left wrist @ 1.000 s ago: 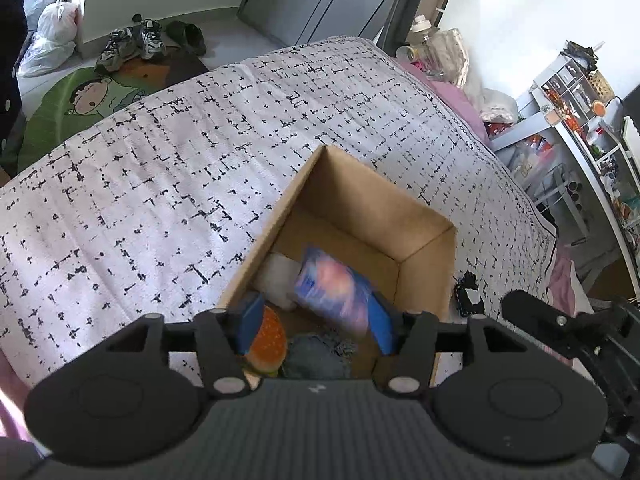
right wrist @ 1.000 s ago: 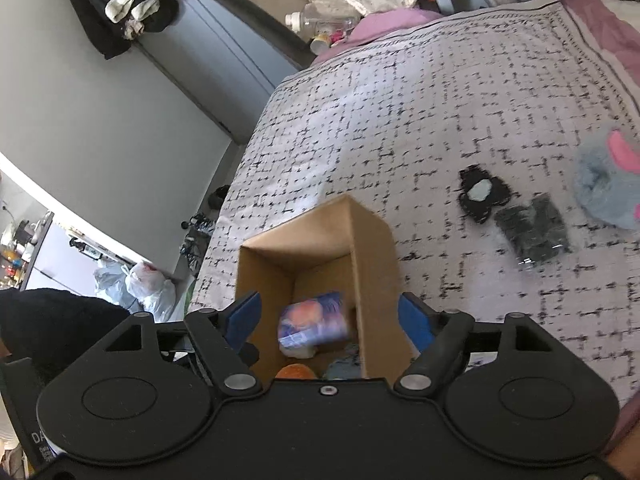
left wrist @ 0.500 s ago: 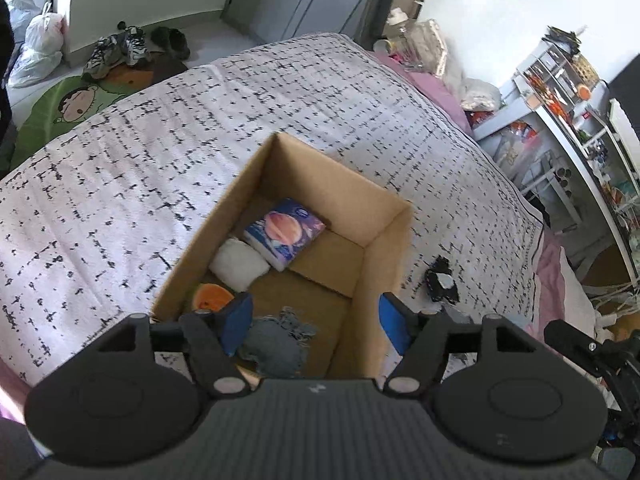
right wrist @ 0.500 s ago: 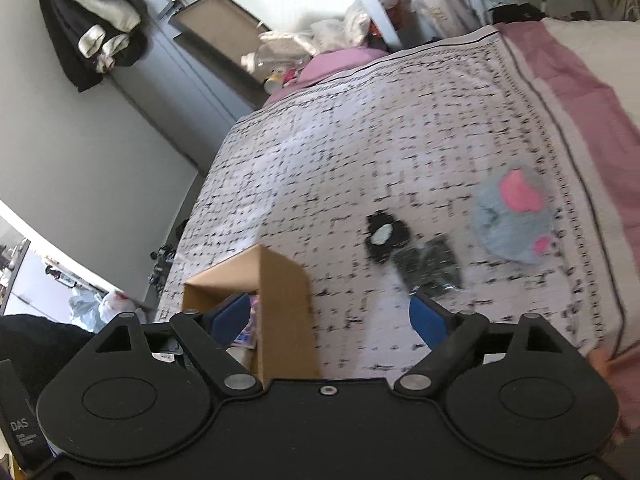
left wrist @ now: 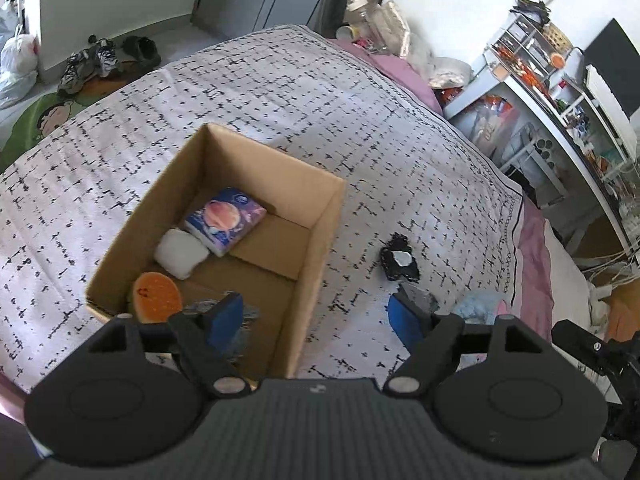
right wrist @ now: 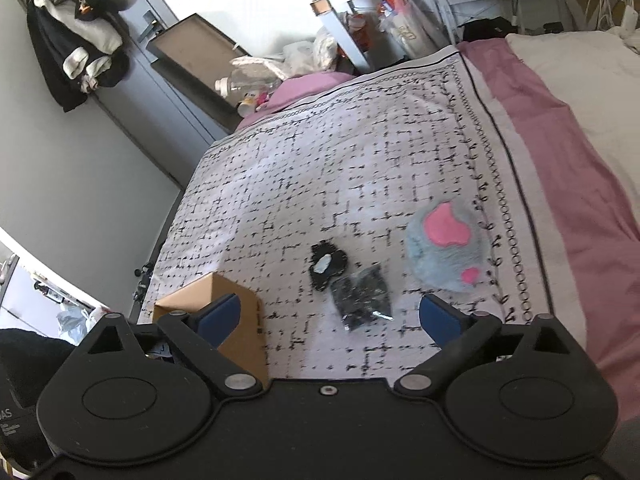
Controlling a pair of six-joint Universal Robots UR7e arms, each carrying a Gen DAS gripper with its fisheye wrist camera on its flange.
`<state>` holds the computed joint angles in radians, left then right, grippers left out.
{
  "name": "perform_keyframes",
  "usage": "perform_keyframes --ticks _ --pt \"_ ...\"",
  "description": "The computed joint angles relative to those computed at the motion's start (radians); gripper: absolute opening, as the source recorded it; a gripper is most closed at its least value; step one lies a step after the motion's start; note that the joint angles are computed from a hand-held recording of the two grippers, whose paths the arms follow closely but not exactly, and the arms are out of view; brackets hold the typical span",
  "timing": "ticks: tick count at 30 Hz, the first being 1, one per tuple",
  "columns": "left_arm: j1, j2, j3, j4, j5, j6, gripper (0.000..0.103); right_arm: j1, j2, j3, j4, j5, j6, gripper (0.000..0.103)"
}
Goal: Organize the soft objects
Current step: 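Lift both open tools away from the box, then lower the right tool onto the grey plush while the left tool approaches the black bag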
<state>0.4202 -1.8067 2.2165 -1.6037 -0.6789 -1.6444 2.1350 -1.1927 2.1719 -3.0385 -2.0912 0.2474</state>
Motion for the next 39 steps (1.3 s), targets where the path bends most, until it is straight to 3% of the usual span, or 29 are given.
perform_keyframes --ticks 16,19,27,30,39 --pt "0.027 0.17 -0.034 -0.204 0.001 0.125 0.078 -0.099 -0.083 0.015 0.016 0.023 -0.024 0.095" --pt "0.036 0.208 -0.041 -0.251 0.0 0.154 0.078 -0.122 -0.095 0.013 0.021 0.027 -0.023 0.087" --pt "0.062 0.294 -0.055 -0.358 0.0 0.226 0.078 -0.192 -0.108 -0.012 0.057 0.104 -0.016 0.046" --pt "0.074 0.325 -0.063 -0.395 -0.002 0.251 0.078 -0.221 -0.098 -0.035 0.094 0.154 0.005 0.041" --pt "0.119 0.413 -0.076 -0.549 -0.005 0.371 0.078 -0.305 -0.061 -0.046 0.103 0.281 0.037 0.04"
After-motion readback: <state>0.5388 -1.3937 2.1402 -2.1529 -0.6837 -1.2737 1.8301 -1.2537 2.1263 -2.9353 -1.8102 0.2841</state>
